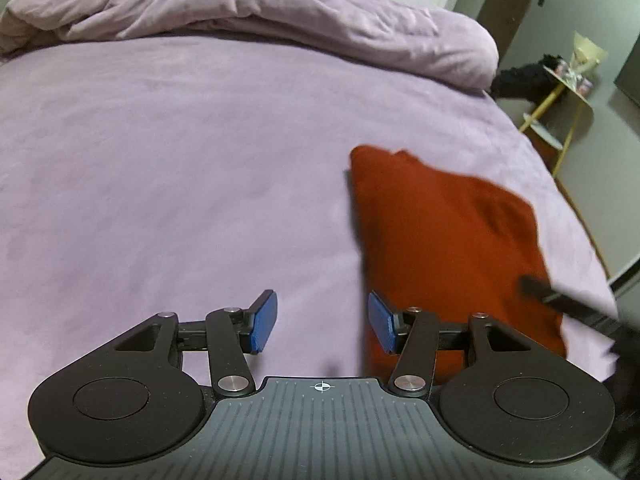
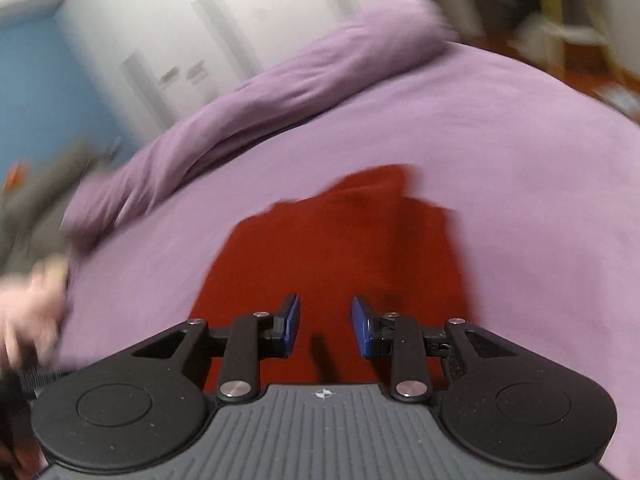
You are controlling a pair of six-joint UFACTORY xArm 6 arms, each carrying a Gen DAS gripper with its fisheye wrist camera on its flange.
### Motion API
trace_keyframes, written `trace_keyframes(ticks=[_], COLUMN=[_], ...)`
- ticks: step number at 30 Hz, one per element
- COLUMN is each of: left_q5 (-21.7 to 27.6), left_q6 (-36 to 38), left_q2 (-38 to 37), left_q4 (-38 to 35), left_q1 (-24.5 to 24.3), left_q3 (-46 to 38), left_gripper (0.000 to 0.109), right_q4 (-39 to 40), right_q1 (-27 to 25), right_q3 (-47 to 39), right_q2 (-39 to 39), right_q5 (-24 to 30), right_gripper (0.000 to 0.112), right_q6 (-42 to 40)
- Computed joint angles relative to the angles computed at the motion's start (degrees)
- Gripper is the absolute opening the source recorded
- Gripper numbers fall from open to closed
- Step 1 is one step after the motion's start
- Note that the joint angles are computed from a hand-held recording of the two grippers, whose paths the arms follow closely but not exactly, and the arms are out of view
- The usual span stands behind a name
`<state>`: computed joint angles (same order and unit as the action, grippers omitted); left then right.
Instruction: Fold small clothes
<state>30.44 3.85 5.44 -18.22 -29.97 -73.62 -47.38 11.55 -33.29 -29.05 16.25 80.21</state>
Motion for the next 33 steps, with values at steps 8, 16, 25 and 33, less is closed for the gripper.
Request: trace_keyframes(ticks=[8,16,25,33], left_q5=[0.41,-0.37,-4.07,-9.12], left_q6=[-2.17,-13.72,-22.96,-33.03], left_q2=[7.42,13.03,22.20,24.85], left_q4=[5.96,15.40,29.47,38.04], left_q1=[-3.56,-4.63,-6.55,-5.94], left_q3=[-7.61,-14.16,-22.47,-22.18], left_gripper=[0.056,0.056,0.062,0.076], right_q4=[-19.57,-16.74,-15.61,-31.54], right_q1=[0.39,-4.21,-8.46,-7.51], right_q3=[0.22,-6.60,-11.61,-12.15], right_q2=[1.98,6.06,16.37,18.23], right_q5=[9.46,5.61,3.44,5.68], right_gripper=[0.000,0.003,0.005,0.004], right_q6=[7.77,6.80,3.64,15.39])
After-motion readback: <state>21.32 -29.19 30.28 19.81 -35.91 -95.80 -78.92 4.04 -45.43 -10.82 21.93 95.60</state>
